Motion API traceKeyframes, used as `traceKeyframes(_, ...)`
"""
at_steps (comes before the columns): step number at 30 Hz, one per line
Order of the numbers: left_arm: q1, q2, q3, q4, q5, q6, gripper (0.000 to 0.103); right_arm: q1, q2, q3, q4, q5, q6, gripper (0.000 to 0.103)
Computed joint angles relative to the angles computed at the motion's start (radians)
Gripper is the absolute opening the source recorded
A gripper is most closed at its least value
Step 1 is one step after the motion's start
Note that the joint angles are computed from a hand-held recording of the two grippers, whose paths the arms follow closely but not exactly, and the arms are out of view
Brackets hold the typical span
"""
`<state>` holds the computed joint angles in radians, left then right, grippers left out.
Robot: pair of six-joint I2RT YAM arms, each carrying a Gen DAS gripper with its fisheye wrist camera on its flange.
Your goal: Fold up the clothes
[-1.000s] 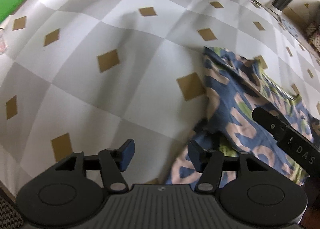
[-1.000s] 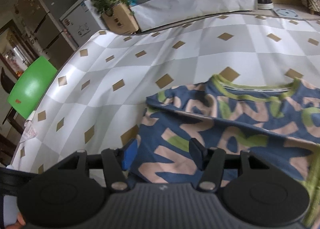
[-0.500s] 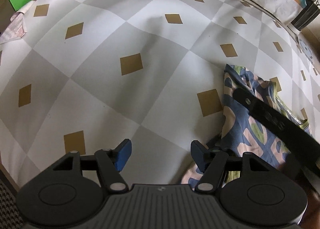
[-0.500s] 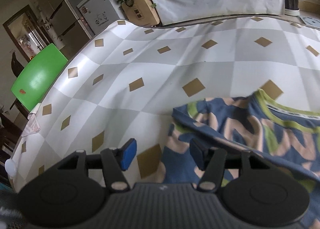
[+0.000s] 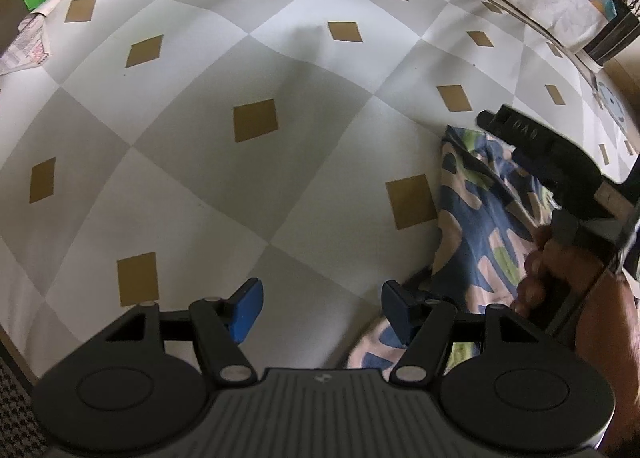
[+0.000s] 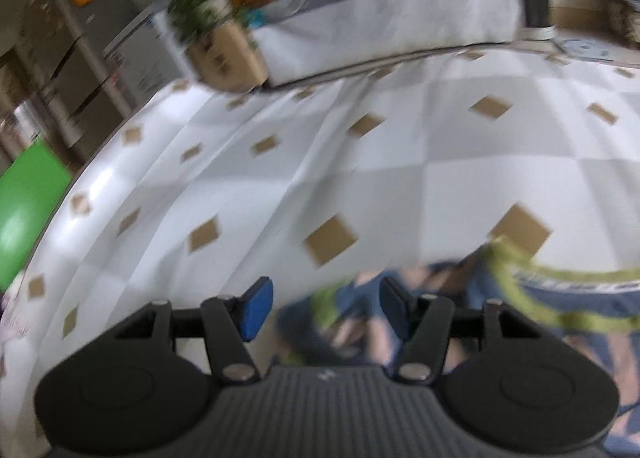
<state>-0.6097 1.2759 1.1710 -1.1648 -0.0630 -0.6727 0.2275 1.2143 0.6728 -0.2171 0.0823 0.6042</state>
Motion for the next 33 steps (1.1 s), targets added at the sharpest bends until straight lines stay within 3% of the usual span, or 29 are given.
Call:
traceKeyframes(3, -0.012, 0.007, 0.007, -0.006, -0.010, -0.008, 0.064, -0.034, -0.026, -0.004, -0.020, -0.062, 0.010, 0.057)
traceKeyframes(7, -0.010, 0.000, 0.005, -0.003, -0.010, -0.021, 0.064, -0.042, -0.051, -0.037, 0.041, -0.228, 0.018, 0.058)
traceKeyframes(13, -0.002, 0.004, 0.004, -0.007, -0.019, -0.022, 0.064, 0.012, 0.013, -0.013, 0.046, -0.286, 0.003, 0.058)
traceKeyframes(18, -0.001, -0.001, 0.004, -0.007, -0.020, -0.025, 0.064, 0.033, 0.096, 0.005, 0.054, -0.209, -0.001, 0.058)
traceKeyframes(23, -0.003, 0.004, 0.004, -0.007, -0.017, -0.026, 0.064, 0.036, 0.135, 0.001, 0.077, 0.004, 0.055, 0.058)
traceKeyframes(26, -0.005, 0.009, 0.006, -0.008, -0.015, -0.030, 0.064, -0.011, 0.108, -0.019, 0.077, -0.033, 0.086, 0.058)
traceKeyframes(33, -0.032, 0.012, 0.018, -0.011, -0.026, -0.044, 0.065, -0.016, -0.089, -0.027, -0.070, -0.039, 0.037, 0.062)
